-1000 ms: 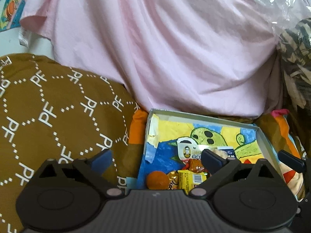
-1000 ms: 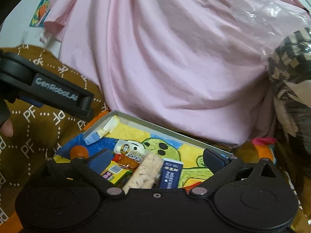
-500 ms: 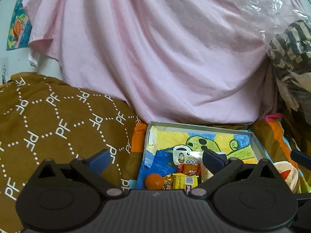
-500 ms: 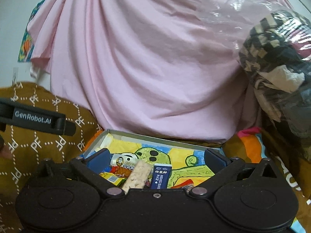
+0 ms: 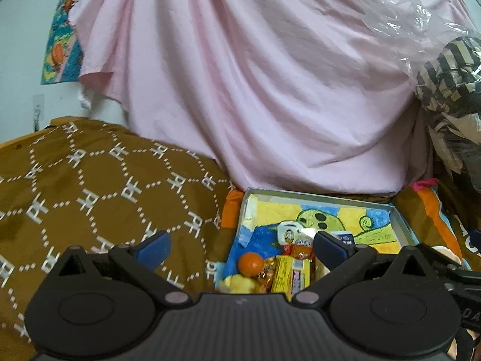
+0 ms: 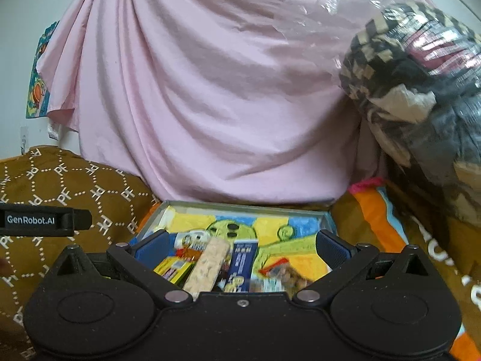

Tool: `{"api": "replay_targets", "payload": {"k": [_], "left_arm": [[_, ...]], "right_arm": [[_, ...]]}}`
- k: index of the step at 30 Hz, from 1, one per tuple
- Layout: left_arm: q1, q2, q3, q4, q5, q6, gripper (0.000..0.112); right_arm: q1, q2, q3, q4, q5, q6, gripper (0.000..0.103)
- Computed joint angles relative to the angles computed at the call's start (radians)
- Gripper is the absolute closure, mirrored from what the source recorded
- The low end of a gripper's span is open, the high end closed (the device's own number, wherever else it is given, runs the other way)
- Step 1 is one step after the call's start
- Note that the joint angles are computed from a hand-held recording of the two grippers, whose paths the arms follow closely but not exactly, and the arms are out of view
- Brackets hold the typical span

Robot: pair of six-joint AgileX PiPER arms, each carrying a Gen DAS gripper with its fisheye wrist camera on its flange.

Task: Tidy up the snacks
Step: 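Raise both tools up and away from the tin tray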

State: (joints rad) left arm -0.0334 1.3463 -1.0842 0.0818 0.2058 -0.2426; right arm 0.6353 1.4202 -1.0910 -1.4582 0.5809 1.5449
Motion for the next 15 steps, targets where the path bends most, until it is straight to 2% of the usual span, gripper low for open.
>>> {"api": "replay_targets", "payload": {"k": [2,8,12,15], "left_arm": [[-0.01,-0.037,0.048,0.118,-0.004,-0.12,0.01],[-0.054,-0.153,0.174,0.326,0.036,-0.312,0.009],[-0.071,-0.229,0.225,0.284,0.084,-0.298,0.01],[-0.081,-0.292,0.255,0.282,0.129,-0.304,0.01]], "right_arm": [[0.028,-0.033,0.038,0.01,0.028,0.016,0.001],[0.128,-0.129,0.119,0.095,0.133,0.026,0.001],[0.201,-0.189,0.141,0.162,0.221,0.001,0.001],[0.278,-0.225,0.152,0.177,0.318,-0.002,0.001]]}}
